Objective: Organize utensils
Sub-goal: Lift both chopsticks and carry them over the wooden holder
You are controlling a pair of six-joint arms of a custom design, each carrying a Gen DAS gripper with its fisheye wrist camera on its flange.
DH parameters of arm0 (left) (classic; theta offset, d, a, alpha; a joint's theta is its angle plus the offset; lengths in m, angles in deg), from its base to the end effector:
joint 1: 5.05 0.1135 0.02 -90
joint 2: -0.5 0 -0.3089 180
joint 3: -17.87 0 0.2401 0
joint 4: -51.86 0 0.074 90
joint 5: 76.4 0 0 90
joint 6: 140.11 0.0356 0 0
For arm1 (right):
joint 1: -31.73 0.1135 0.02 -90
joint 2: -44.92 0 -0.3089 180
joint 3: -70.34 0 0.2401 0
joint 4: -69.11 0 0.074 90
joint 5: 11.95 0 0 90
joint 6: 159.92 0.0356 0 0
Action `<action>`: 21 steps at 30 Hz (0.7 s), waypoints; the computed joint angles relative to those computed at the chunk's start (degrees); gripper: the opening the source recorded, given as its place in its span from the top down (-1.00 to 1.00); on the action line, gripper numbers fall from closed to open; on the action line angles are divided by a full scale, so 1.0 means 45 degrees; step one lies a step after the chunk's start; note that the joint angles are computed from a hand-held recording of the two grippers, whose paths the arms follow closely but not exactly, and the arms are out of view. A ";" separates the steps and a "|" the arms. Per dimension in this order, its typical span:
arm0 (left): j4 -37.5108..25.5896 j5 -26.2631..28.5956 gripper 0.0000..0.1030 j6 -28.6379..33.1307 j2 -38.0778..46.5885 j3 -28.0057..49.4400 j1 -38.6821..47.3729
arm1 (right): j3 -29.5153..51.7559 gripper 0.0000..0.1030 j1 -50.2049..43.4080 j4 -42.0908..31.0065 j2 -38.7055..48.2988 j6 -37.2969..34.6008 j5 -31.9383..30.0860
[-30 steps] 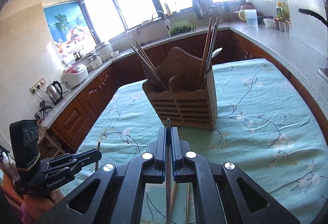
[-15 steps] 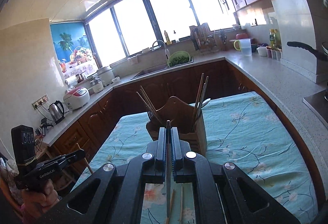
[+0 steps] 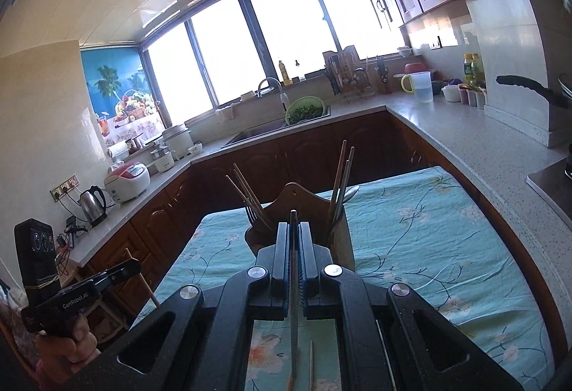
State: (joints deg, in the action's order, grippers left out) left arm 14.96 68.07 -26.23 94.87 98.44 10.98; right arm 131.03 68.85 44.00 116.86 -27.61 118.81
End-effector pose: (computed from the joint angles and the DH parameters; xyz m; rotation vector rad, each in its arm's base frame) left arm 0.3316 0.0651 0.2910 0.5265 2.0598 -0.7568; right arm 0.2062 0.1269 0.3005 0.4663 1.9832 0.0746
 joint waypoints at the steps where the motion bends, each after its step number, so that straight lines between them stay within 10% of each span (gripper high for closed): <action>1: 0.0238 0.0064 0.94 -0.0201 -0.0017 -0.0013 -0.0038 | 0.0019 0.92 -0.0098 0.0084 0.0017 -0.0086 -0.0043; 21: 0.9870 -0.2202 0.94 -0.8241 0.1871 0.0636 -0.2666 | 0.1552 0.92 -0.3332 0.3711 0.1161 -0.3722 -0.0358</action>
State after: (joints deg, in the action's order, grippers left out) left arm 59.38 58.16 -63.32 103.29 101.30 -1.01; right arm 138.02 53.86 60.70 122.08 -44.36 117.20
